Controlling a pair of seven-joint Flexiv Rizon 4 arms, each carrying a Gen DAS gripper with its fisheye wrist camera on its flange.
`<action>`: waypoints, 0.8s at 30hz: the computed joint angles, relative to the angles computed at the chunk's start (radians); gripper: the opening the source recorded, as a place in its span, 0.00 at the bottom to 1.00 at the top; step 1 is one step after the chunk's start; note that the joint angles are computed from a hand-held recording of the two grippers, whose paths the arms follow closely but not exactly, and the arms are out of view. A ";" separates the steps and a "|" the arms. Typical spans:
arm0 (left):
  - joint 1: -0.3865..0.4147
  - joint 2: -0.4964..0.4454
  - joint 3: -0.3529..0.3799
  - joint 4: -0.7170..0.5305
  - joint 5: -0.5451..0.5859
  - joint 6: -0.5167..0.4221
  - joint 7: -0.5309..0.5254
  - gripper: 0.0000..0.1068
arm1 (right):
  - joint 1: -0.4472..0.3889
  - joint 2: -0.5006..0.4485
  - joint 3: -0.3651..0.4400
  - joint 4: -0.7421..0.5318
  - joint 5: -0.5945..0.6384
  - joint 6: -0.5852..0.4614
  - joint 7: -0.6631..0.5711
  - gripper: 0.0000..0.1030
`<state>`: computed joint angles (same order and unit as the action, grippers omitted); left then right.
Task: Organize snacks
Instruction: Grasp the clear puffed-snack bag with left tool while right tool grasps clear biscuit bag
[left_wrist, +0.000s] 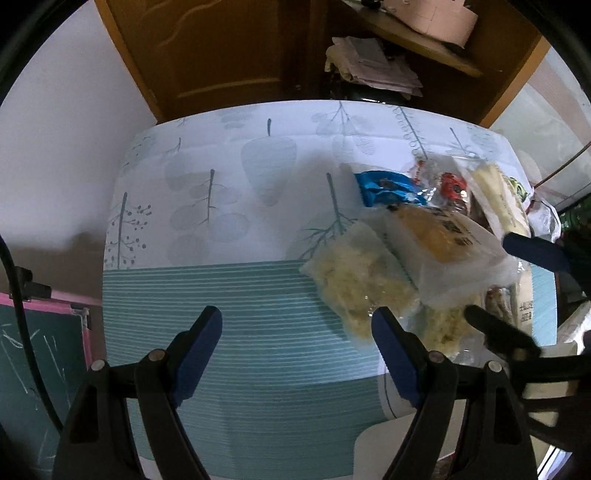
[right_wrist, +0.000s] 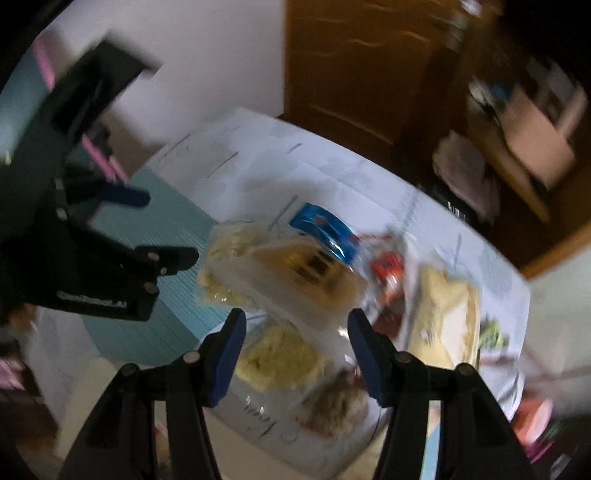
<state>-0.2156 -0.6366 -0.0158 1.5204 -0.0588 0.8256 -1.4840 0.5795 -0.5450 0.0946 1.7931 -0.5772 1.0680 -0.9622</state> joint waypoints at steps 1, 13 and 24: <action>0.001 -0.007 0.002 -0.008 0.000 -0.004 -0.002 0.77 | 0.015 -0.016 -0.016 -0.011 -0.030 -0.016 -0.007 0.56; 0.009 -0.084 -0.022 -0.090 -0.058 -0.033 -0.034 0.77 | 0.008 -0.037 -0.072 0.031 -0.110 0.122 0.070 0.39; -0.023 -0.183 -0.038 -0.209 -0.102 -0.130 -0.124 0.69 | -0.061 0.034 -0.018 0.112 0.059 0.235 0.118 0.32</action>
